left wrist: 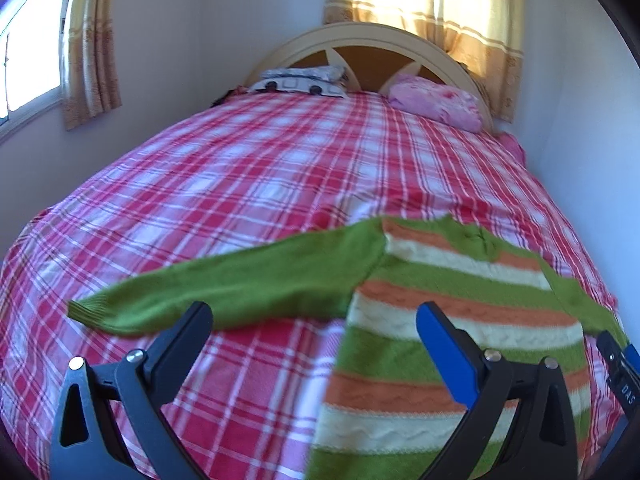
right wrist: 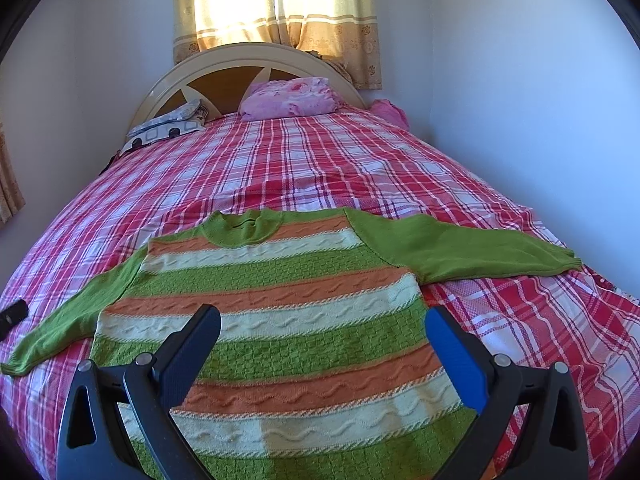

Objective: Fold small clothes
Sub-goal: 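Grasp the green sleeve cuff with the right gripper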

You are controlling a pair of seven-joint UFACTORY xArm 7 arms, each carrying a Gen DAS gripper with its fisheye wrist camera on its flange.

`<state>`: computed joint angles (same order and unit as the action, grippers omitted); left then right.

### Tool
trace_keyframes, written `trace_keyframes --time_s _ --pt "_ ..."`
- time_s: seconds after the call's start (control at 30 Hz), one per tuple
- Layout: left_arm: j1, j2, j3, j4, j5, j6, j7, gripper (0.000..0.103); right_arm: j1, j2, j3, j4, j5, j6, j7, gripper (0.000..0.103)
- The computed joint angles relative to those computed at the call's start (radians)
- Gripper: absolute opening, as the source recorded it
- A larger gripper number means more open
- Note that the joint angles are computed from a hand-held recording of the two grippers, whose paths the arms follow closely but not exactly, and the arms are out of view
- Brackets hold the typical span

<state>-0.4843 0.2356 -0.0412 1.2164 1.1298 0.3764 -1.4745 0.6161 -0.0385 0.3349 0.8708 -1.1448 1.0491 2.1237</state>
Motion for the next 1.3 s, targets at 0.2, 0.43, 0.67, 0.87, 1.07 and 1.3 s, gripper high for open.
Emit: trace_keyframes --time_s 0.2,0.43,0.67,0.87,1.07,1.3 --pt "-0.015 0.06 -0.003 0.031 0.004 -0.008 0.005 0.103 -0.008 0.002 -0.006 0.001 0.008 0.01 -0.023 0.102" --pt "-0.109 0.191 0.049 0.125 0.005 0.0 0.001 0.103 -0.034 -0.03 -0.019 -0.041 0.025 -0.002 -0.046 0.102" --pt "-0.188 0.29 0.099 0.21 0.003 0.063 0.044 0.103 -0.143 -0.208 -0.064 -0.249 -0.006 -0.151 -0.021 0.102" --pt "-0.186 0.333 0.099 0.229 -0.06 0.073 0.089 0.103 -0.322 -0.566 -0.207 -0.593 0.024 -0.321 0.045 0.089" --pt "-0.216 0.347 0.127 0.244 -0.086 0.087 0.091 0.103 -0.615 -0.744 -0.442 -0.796 -0.074 -0.548 -0.011 0.087" --pt "-0.219 0.351 0.13 0.247 -0.094 0.083 0.092 0.103 -0.849 -0.441 -0.433 -0.676 -0.309 -0.78 0.155 0.087"
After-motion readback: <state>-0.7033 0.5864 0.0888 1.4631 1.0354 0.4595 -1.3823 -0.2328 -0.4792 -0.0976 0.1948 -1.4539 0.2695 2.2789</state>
